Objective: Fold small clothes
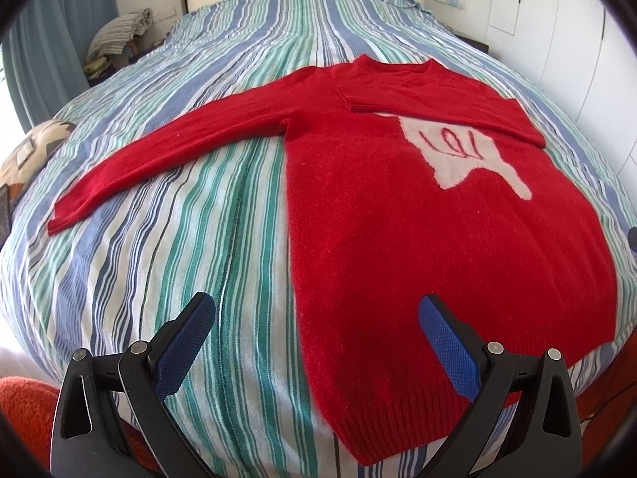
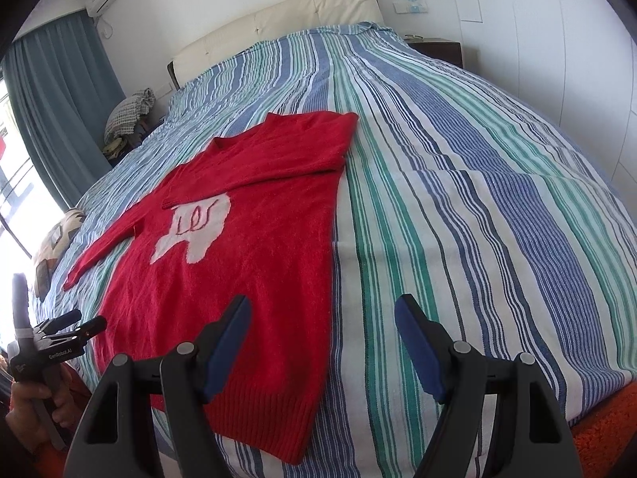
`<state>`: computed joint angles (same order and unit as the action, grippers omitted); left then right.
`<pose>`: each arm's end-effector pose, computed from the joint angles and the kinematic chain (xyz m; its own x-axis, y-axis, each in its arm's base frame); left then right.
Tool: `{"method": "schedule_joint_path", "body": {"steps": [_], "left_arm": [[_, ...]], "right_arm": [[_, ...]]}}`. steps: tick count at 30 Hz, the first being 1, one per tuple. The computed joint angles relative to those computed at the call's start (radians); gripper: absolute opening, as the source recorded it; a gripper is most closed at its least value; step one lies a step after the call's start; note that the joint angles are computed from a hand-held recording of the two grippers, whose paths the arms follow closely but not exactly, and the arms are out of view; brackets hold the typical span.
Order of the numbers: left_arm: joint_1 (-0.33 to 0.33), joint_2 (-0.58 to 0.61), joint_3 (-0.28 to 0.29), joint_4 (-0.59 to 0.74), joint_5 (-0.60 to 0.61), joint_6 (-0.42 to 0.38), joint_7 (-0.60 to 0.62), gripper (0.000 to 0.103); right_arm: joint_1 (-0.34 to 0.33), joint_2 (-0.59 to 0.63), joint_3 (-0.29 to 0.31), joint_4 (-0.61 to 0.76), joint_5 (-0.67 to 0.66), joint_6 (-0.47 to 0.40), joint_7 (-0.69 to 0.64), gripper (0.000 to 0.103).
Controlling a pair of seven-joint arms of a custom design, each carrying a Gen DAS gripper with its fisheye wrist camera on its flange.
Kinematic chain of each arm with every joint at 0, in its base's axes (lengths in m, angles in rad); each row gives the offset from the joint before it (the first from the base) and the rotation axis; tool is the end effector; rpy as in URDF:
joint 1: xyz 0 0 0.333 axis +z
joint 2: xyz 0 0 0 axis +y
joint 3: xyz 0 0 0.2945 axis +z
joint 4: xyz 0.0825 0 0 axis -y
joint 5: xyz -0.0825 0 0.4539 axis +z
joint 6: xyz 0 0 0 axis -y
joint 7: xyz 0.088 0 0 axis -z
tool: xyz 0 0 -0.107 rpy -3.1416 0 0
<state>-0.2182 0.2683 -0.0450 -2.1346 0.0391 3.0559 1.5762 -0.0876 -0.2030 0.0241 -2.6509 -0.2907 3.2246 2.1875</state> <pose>0.6357 -0.1740 0.2837 -0.2905 -0.9567 -0.0177 -0.7568 0.2410 -0.6076 0.5105 -0.0050 0.3244 -0.2743 -0.9323 -0.2358 -0.6614 0.3609 -0.6575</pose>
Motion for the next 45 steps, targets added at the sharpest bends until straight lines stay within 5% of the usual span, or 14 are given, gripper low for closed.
{"method": "schedule_joint_path", "body": {"steps": [12,22,45], "left_arm": [[0.003,0.006,0.007,0.013,-0.002,-0.013,-0.024,0.102],[0.018,0.004,-0.001,0.014,-0.017,-0.011,-0.029,0.102],[0.04,0.009,-0.014,0.024,-0.048,-0.031,-0.035,0.102]], "right_arm": [[-0.006,0.005,0.004,0.003,0.001,0.004,-0.002,0.074],[-0.088,-0.006,0.082,-0.005,-0.012,0.02,0.022,0.074],[-0.078,-0.008,0.071,-0.006,-0.011,0.018,0.018,0.074]]}}
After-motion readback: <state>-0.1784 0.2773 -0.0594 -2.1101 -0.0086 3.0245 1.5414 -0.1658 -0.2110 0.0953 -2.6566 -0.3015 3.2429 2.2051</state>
